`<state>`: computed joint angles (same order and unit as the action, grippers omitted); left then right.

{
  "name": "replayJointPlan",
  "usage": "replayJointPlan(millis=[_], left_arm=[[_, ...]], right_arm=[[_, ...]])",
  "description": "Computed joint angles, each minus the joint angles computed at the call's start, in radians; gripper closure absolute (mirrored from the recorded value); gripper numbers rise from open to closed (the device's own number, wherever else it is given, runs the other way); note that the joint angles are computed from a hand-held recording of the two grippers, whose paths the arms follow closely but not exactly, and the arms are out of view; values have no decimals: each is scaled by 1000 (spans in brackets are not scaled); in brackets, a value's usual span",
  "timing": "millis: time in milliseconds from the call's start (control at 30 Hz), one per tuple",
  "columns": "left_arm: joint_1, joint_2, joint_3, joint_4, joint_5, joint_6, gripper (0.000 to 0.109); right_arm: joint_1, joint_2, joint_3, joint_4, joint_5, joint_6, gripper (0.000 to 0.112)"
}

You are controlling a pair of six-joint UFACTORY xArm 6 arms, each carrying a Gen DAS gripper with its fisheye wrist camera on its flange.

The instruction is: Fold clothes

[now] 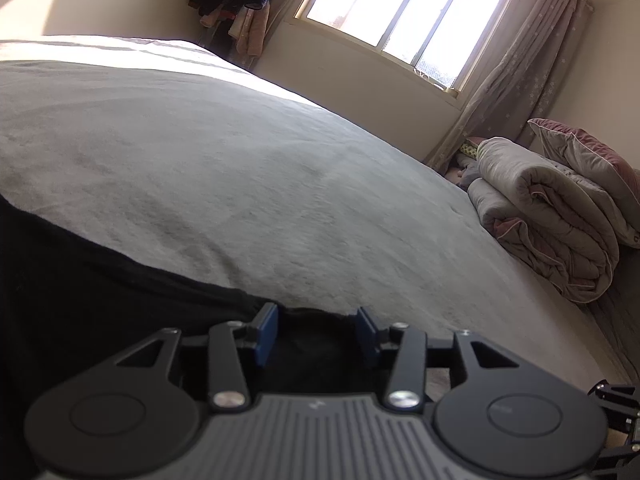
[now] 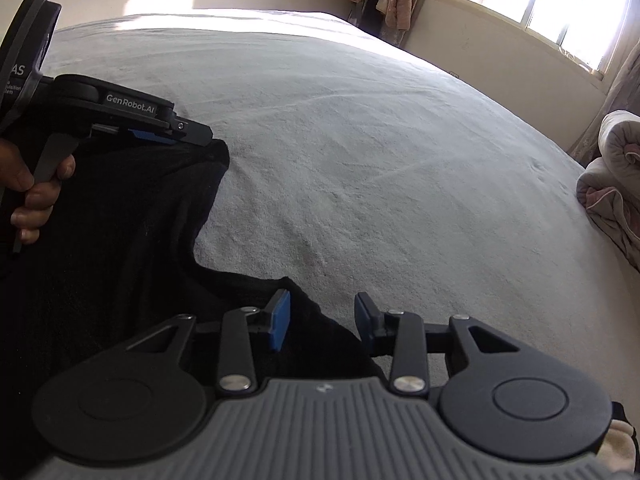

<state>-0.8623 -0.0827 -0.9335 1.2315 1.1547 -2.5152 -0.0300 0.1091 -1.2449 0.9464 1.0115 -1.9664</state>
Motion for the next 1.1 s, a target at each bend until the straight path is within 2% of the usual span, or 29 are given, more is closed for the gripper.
replayJointPlan(millis=[100, 167, 200, 367, 467, 533, 633, 733, 833, 933, 1033, 1100], left_arm=[[1, -7, 10, 8, -7, -10, 64], [1, -16, 21, 18, -16, -20, 66], [3, -18, 25, 26, -24, -25, 66], [5, -31, 41, 45, -29, -66, 73], [7, -38, 52, 55, -32, -94, 75], [10, -37, 51, 54, -36, -90, 75], [15, -33, 47, 49, -42, -79, 75], [15, -34, 50, 50, -44, -80, 75], [17, -46, 58, 55, -54, -86, 75], [20, -53, 65, 61, -67, -95, 76], [22, -59, 71, 64, -74, -105, 83], [23, -62, 74, 66, -77, -111, 84]], right_arm=[[-8, 23, -33, -15, 65, 49, 79], [-15, 35, -47, -24, 116, 82, 105], [-14, 29, -33, -4, 101, 83, 105], [21, -45, 109, 254, -162, -16, 108], [57, -35, 119, 432, -325, -35, 108], [70, -16, 104, 412, -355, 13, 108], [117, -16, 129, 405, -450, -50, 109], [132, -25, 143, 421, -496, -98, 108], [117, -39, 151, 396, -470, -84, 107], [86, -51, 141, 328, -380, -16, 100], [66, -73, 141, 309, -306, 8, 95], [53, -90, 142, 289, -237, 44, 87]])
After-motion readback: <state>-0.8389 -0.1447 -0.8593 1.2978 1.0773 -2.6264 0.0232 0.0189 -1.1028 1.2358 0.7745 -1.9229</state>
